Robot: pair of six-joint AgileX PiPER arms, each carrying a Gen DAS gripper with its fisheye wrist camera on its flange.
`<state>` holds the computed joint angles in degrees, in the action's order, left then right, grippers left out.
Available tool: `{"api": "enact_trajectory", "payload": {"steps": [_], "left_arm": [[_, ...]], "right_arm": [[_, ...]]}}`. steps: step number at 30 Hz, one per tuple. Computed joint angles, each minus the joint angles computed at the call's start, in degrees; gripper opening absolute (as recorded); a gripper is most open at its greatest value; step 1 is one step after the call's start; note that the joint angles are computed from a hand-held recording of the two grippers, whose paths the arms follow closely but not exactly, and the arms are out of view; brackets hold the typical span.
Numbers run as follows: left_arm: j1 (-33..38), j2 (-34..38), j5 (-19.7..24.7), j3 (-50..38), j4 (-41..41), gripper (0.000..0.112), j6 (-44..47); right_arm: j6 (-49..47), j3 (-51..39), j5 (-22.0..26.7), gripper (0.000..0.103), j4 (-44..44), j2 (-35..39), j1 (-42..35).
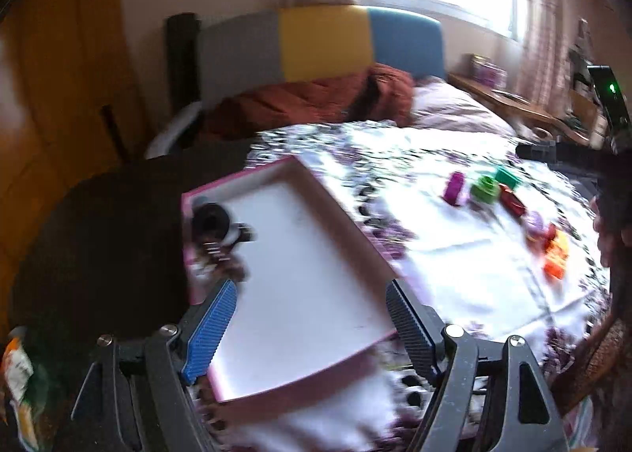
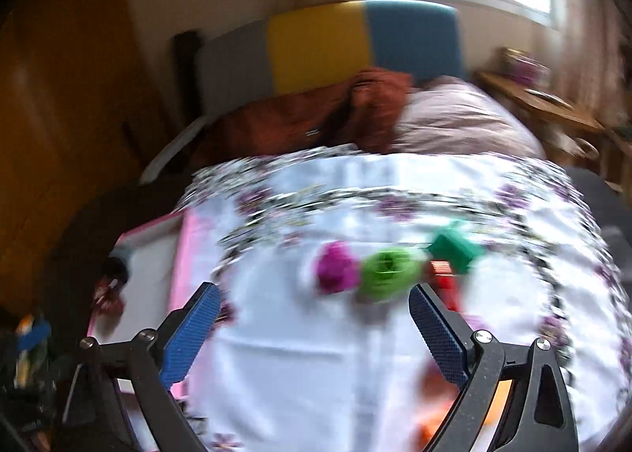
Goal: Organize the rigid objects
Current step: 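Move the left gripper to the orange cubes and grasp them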
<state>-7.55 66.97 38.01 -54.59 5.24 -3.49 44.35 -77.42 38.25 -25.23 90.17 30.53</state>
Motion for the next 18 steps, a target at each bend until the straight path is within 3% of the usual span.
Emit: {"api": "enact_trajectory", "payload": {"steps": [7, 10, 15, 18], "left_arm": [[-5.69, 8.27, 1.69, -5.52, -10.56, 0.074, 6.33], [-7.34, 13.63, 4.52, -9.46, -17.10, 0.071, 10.19], [-12.98, 19.96, 5.55, -14.05, -23.32, 0.067, 17.01], [-16.33, 23.48, 4.96, -16.41, -26.97, 0.066, 22.23]], "right_arm": [[6.41, 9.63, -1.70, 0.102, -1.41, -10.24, -12.91], [7.48, 13.50, -4.33, 0.102, 0.65, -12.55, -18.13], [-4.22, 20.66, -13.80, 0.103, 22.62, -15.11, -28.11], [-8.78, 24.36, -18.89, 0.103, 29.15, -17.82, -30.39]]}}
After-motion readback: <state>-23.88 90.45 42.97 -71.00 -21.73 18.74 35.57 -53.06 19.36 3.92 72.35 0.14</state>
